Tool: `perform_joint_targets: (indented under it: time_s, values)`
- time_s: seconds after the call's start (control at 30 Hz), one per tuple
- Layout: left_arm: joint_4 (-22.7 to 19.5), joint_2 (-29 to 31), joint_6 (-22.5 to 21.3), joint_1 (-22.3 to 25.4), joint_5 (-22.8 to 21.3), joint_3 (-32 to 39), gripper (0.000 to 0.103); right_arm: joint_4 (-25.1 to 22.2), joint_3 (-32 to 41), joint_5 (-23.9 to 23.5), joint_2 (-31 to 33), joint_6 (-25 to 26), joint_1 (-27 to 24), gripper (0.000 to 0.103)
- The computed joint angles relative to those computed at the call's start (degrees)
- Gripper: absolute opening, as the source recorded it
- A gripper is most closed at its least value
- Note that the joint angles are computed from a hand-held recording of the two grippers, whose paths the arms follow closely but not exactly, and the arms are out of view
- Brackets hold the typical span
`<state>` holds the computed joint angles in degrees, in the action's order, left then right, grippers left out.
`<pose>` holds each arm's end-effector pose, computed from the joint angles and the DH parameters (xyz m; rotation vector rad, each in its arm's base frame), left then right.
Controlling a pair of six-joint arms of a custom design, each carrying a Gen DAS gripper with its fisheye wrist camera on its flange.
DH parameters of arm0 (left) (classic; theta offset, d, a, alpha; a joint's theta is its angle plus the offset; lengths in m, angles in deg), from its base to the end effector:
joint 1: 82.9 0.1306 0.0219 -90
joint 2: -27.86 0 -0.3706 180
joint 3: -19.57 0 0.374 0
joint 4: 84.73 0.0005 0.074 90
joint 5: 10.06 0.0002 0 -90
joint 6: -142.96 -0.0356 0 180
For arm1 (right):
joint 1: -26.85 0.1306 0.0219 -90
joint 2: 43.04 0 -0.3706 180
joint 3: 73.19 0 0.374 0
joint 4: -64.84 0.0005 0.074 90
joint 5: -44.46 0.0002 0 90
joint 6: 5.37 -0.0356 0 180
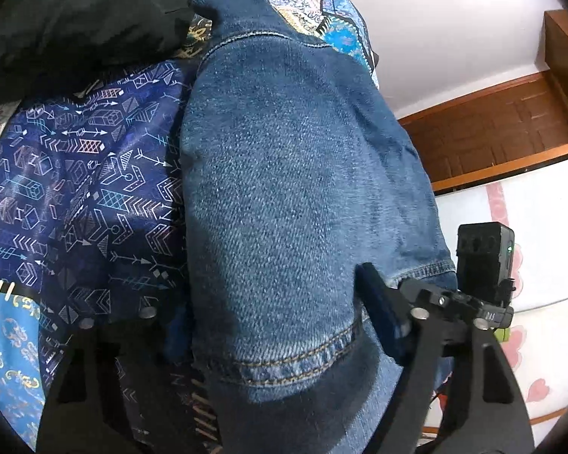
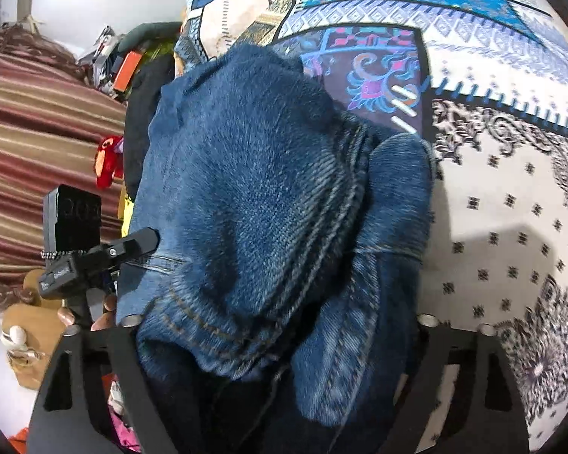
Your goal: Fold large clothes
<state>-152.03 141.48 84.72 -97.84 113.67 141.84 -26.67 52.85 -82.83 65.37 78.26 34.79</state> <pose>0.5686 -0.1727 0.4378 -0.1666 2.6867 -1.0449 0.5157 0.0932 0.4972 -0.1713 2.7835 0.9817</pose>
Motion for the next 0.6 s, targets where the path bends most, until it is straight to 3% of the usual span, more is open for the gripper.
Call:
perform_joint_targets:
  time_s: [0.1, 0.2, 0.33, 0.43, 0.53, 0.6]
  values:
    - [0.30, -0.92, 0.97, -0.19, -0.53, 0.08, 0.060, 0.94, -1.05, -2.41, -1.81, -3.03, -1.35, 0.053]
    - [-0.67, -1.94, 1.64, -0.09, -1.19, 1.41, 0.054, 1.41, 0.16, -2.05, -2.39, -5.30, -0.80, 0.045]
    - [-5.65, -2.49, -1.95, 0.08, -5.07, 6.66, 0.053, 0.54, 5.31, 1.43, -1.57, -5.11, 1.96, 0.042]
    - [-7.49, -2.98, -0.78, 1.99, -4.24, 10.45, 0.053, -0.33, 11.21, 3.24, 0.12, -4.37, 4.29, 0.041]
    - [-10.57, -1.64, -3.30, 4.76, -4.06, 17.16, 0.053, -0.97, 17.91, 4.04, 2.35, -4.25, 6.11, 0.041]
    - [-12.92, -0.67, -5.49, 6.65, -4.49, 22.09, 0.053, -3.19, 28.22, 4.60, 7.59, -4.90, 8.22, 0.041]
